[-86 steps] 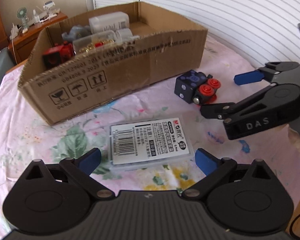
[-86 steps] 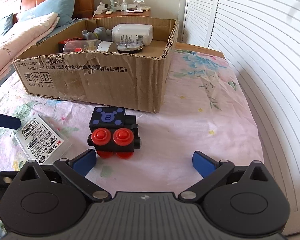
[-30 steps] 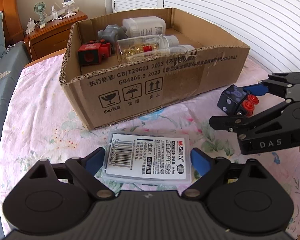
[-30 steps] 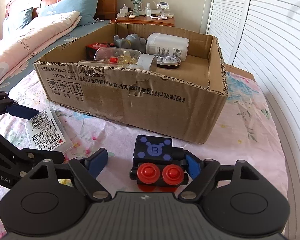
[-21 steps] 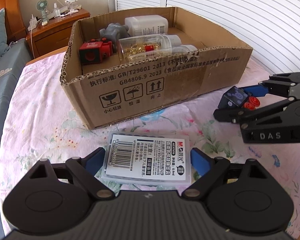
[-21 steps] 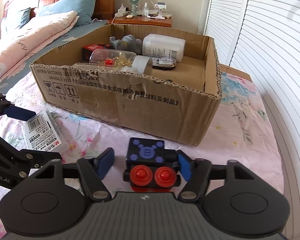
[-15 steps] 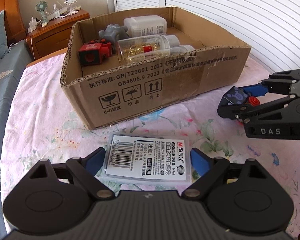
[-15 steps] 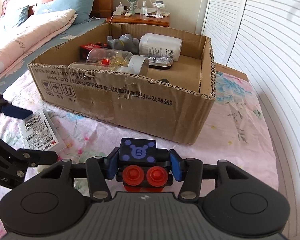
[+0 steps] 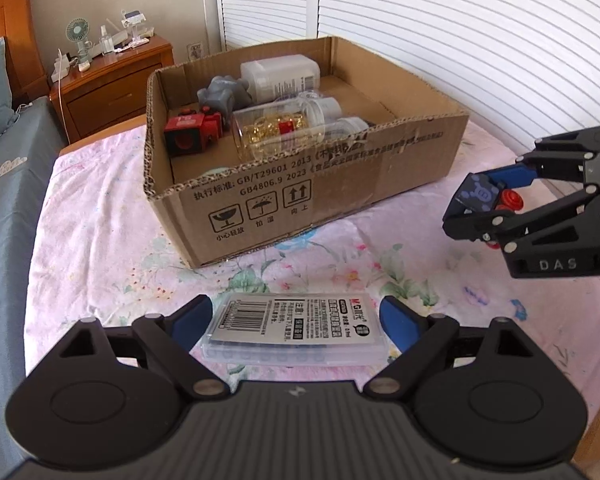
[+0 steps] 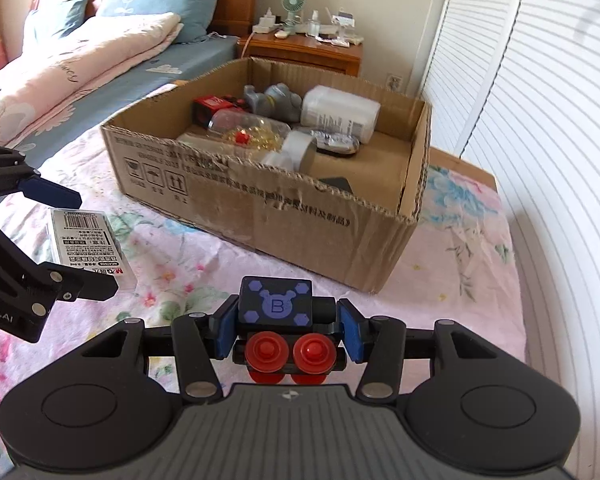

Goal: Organize rigid objects
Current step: 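Grasp the white package with the left tool while the right tool grasps the toy train, then lower the toy train and white package into the box and release both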

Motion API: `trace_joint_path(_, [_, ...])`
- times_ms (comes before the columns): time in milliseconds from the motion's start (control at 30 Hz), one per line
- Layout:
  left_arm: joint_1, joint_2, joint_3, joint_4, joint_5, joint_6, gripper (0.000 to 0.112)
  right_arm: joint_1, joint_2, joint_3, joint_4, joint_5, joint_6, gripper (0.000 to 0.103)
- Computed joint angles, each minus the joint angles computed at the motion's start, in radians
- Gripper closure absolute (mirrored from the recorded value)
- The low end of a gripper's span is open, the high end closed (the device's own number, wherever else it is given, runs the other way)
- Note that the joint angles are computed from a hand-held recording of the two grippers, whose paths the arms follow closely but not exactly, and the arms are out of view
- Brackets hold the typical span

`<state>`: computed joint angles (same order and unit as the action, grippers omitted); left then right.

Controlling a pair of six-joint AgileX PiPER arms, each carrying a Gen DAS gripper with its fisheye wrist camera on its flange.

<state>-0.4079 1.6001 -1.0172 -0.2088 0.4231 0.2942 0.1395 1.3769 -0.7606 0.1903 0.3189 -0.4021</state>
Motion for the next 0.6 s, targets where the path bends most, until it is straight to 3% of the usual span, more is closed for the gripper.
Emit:
trace_joint_path(333, [0.02,-0.077,0.027,-0.031,0.008,0.047,0.022,-0.022,-0.049,-0.075,0.007,0.048,-0.034,0.047])
trace_joint_path(600, [0.032,-0.115,0.02,-0.055,0.035,0.077,0.023,-0.069,0.049,-0.248,0.072,0.085,-0.094,0.047])
